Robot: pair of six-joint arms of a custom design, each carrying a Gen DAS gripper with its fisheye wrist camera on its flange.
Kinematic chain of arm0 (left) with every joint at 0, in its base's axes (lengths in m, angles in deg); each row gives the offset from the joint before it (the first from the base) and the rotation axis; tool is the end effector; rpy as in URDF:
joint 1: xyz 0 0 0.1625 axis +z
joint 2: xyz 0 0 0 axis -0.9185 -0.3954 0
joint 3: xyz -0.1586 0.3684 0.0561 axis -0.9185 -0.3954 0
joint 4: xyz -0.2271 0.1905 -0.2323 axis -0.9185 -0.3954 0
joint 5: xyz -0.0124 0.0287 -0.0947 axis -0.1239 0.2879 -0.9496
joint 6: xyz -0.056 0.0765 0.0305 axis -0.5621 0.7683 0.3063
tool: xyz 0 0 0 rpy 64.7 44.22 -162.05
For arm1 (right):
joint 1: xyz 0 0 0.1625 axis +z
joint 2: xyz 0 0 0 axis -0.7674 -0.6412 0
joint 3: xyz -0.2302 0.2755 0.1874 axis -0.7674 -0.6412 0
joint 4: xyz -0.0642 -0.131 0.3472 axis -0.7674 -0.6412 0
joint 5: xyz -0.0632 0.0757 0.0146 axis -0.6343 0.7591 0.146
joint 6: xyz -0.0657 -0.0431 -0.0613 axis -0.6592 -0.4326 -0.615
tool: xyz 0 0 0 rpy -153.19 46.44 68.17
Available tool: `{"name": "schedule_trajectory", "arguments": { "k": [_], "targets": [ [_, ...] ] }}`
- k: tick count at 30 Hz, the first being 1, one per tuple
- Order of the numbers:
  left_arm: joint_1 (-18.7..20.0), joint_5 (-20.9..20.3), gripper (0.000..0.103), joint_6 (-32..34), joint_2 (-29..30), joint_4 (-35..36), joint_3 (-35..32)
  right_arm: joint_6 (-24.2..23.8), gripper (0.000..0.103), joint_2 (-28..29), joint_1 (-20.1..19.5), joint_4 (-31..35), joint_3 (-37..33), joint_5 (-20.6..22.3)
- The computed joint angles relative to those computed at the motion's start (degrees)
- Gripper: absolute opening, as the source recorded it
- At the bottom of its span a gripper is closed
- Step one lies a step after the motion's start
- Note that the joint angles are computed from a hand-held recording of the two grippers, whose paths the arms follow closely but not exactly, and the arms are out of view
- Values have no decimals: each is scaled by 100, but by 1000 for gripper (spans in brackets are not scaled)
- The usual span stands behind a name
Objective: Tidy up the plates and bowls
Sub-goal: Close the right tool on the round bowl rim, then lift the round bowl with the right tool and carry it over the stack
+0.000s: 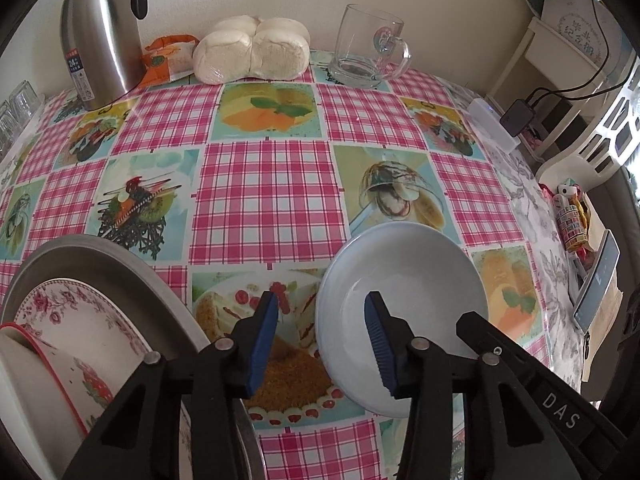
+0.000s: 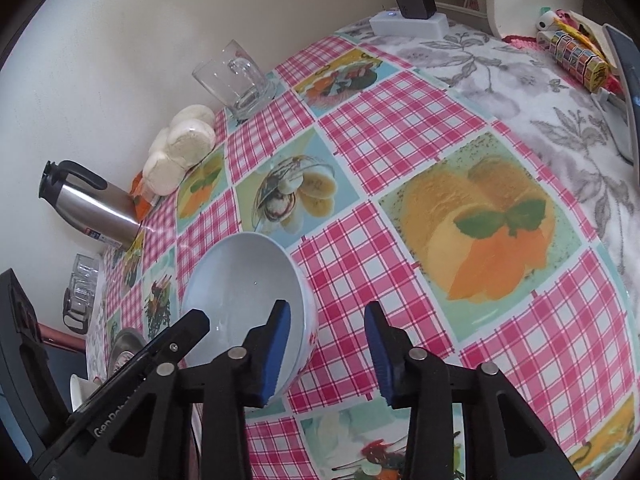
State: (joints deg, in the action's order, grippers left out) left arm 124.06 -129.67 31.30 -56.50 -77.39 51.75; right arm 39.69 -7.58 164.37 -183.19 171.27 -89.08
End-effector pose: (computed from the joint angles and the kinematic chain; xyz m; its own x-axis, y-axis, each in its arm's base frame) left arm -0.1435 -0.5849 0.2592 -0.8162 0.1549 -0.5566 0.3717 0.8783 -0.3007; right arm 0.3170 -0.5270 0.0559 -0.9133 0.3089 0.2656 0.0603 0.7472 -0.6618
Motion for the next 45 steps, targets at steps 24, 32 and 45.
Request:
{"name": "schedule_trajectory", "arguments": {
  "k": [24,32,45],
  "targets": [
    [127,28,28,292,189,-209,-48,-100,27,300,-105,313,-311,210],
    [106,114,28,340,200,-240,-18,-174,22,361,-122,233,-328,290],
    [77,-106,19,542,238,-180,-38,-135,16,234,-170,11,-129,352]
  ]
}}
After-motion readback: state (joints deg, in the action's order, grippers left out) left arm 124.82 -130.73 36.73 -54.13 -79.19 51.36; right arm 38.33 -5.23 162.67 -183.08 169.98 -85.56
